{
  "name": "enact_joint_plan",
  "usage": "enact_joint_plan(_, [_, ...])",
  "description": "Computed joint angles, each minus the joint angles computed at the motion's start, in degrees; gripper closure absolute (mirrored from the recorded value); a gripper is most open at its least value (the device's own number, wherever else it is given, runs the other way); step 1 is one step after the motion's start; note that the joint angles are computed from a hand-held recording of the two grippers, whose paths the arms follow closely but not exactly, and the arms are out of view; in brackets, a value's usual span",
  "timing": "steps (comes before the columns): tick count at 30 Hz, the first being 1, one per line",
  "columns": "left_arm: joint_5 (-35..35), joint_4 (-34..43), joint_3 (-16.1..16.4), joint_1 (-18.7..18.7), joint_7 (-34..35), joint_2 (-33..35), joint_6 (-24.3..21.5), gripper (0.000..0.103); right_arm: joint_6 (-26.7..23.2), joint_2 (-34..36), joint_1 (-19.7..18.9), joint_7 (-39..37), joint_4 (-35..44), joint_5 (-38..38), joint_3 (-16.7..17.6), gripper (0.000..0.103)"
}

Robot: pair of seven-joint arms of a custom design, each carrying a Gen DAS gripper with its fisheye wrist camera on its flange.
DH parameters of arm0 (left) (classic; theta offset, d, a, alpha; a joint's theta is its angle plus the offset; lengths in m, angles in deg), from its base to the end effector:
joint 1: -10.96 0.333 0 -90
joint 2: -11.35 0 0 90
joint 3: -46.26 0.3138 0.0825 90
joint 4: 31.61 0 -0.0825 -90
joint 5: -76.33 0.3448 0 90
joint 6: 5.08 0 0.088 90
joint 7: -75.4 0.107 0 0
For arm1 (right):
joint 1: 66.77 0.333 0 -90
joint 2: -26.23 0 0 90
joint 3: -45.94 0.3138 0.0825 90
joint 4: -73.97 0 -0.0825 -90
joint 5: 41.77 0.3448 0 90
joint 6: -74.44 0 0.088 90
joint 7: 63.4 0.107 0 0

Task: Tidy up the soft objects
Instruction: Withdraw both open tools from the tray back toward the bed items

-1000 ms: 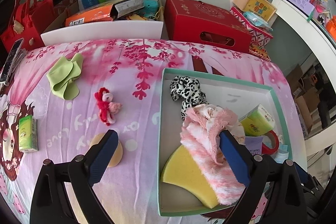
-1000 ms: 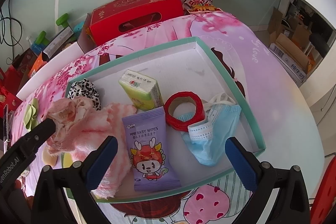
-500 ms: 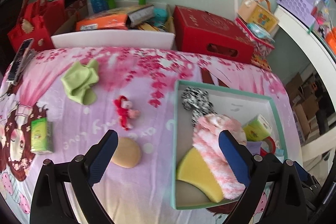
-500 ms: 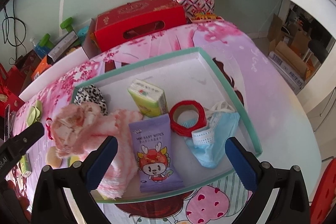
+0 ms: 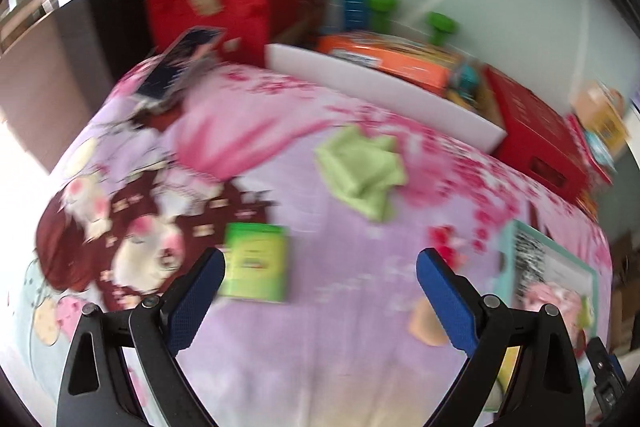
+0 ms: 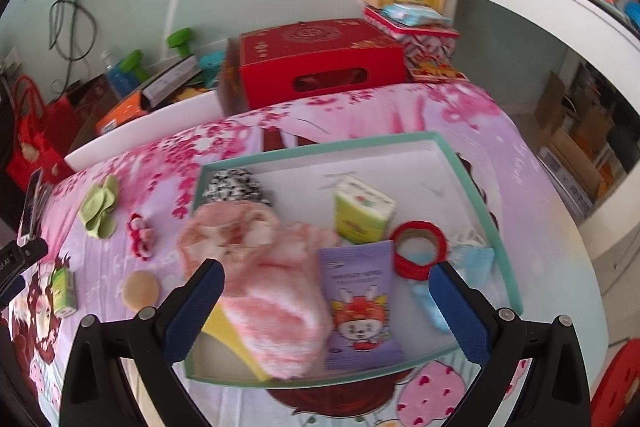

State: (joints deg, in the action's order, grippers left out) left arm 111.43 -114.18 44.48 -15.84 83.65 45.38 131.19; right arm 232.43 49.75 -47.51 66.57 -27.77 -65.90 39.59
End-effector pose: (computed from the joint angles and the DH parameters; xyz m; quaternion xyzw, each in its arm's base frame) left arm 0.6277 -0.3296 0.3969 -0.8384 0.4637 -0.2028 0.2023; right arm 0.6369 0.1731 0.4114 -0.6361 0.7058 -0.2287 0.2118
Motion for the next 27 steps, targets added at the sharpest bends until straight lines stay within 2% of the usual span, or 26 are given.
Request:
enact_joint_plan(4, [0.57,-8.44,0.69,1.46,-4.49,-4.96,1.65,0.006,0.91,0.33,0.68,-2.0,0.83,0.28,1.33,0.0])
enact_joint_plan(9, [1.4,-14.99,-0.31,3.51,-7.18,-8.82,2.81,0.006,1.42,1.4,2.42,-5.33,2.8,1.39,2.72,0.0])
enact_joint_plan(21, [3.1,-22.41,-2.04,6.08,-10.93,-13.16,4.71,0.006,1.3,5.23,6.16,-14.41,8.06,6.44,6.43,0.0])
enact_joint_plan(27, [3.76,-24.68,-2.4,7.03,-12.3,-14.54,5.75,0.006,-0.1,7.55,7.62,-17.27,10.94,8.94,6.81,0.0])
